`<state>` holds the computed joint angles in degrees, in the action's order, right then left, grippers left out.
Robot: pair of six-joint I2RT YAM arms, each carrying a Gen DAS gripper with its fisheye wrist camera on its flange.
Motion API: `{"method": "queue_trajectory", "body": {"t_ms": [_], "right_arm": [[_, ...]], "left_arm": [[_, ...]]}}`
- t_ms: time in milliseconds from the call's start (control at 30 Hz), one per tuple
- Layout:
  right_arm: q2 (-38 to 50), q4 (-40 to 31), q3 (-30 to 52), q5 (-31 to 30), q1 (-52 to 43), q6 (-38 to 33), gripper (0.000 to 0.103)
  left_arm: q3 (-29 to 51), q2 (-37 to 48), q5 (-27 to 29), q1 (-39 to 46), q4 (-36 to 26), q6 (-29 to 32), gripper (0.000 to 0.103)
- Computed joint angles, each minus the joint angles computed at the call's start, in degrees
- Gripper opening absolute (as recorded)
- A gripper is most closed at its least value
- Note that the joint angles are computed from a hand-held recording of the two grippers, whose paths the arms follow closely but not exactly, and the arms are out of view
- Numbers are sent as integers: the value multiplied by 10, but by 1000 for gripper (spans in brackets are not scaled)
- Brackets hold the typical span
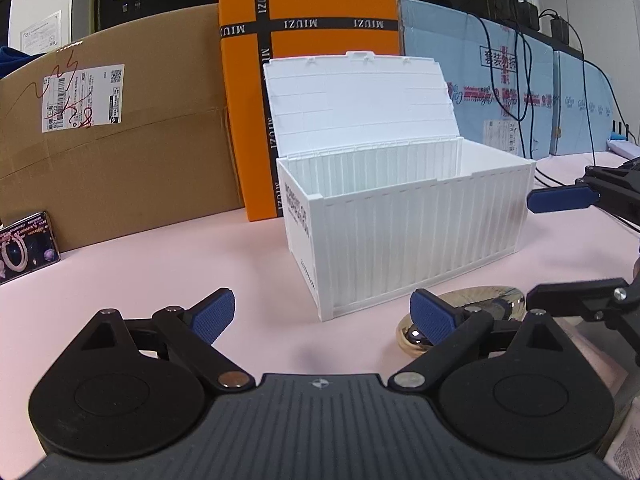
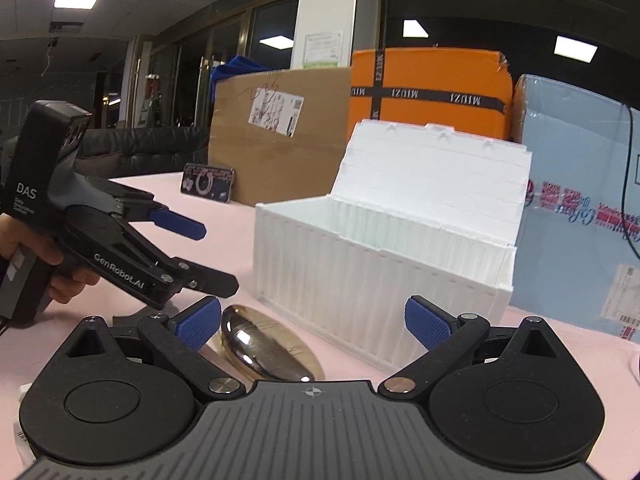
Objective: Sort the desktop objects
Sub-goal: 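Grasp the gold egg-shaped bottle with the right tool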
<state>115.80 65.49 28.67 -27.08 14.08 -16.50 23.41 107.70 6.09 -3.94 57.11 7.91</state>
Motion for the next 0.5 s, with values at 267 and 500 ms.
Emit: {"method": "queue_trajectory", "body": {"t_ms": [267, 500], "right_arm": [[-9, -144, 56, 37, 25, -38, 84], [-13, -245, 104, 19, 20, -46, 83]], "left_arm": [[18, 14, -9, 5, -19, -12, 94], [30, 19, -15, 10, -42, -22, 94]]}}
